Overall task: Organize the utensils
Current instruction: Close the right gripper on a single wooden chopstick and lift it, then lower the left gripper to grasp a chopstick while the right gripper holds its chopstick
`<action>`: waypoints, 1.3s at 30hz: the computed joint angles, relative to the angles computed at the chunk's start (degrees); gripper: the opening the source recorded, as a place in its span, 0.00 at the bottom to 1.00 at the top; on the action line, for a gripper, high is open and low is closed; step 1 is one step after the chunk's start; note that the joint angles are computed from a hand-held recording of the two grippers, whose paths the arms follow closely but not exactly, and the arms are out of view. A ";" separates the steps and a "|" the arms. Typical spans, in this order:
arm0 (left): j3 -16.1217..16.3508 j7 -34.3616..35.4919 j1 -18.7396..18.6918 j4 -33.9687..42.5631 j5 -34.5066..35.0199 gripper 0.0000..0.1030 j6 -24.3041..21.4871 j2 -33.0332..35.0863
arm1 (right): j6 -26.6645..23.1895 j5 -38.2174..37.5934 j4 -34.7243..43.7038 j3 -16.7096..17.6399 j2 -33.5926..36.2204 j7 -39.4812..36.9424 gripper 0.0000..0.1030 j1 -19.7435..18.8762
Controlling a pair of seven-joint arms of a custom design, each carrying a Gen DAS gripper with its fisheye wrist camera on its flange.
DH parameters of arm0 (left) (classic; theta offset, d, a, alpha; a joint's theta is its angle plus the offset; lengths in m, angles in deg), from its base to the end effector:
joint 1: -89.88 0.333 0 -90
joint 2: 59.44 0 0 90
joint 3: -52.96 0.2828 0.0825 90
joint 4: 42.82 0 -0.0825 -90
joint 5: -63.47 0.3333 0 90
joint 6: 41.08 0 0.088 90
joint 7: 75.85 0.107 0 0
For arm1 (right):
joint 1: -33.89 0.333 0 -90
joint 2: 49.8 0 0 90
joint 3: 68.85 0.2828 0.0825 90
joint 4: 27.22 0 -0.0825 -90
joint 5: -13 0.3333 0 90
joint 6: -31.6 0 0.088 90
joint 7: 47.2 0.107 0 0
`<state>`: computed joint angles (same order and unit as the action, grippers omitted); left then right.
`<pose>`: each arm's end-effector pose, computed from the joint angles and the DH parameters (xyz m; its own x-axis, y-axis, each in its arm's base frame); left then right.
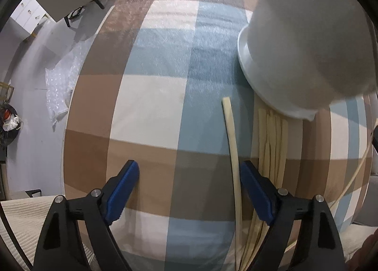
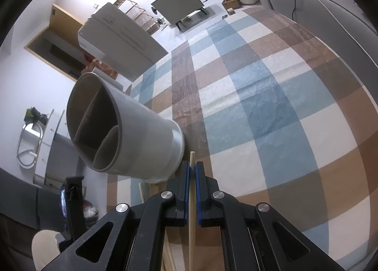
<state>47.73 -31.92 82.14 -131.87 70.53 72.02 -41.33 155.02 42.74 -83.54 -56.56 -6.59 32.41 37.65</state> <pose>0.5953 -0.1225 0.4603 0.5145 -0.8574 0.0124 -0.8487 -0.5112 -0.1359 0.7012 0.1606 0.4618 0.2688 -0.7926 -0.5473 -0.9135 -0.0297 -0.4057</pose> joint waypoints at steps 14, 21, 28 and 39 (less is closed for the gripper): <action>0.87 -0.86 -0.64 1.15 4.32 0.17 5.39 1.86 | 0.30 0.47 2.00 0.29 0.63 -0.83 0.04 -0.07; 0.33 0.29 -0.53 -1.98 2.18 0.02 8.73 -0.26 | 1.46 0.56 -0.36 0.46 -1.05 -1.98 0.04 0.17; 0.11 -1.70 -1.45 -4.12 4.85 0.02 11.27 -3.46 | 4.95 1.20 -7.71 0.61 -6.33 -6.22 0.04 0.58; -1.14 -11.08 -0.99 -13.84 12.43 0.02 26.11 -13.89 | 13.35 6.00 -21.01 1.15 -16.64 -15.19 0.04 1.21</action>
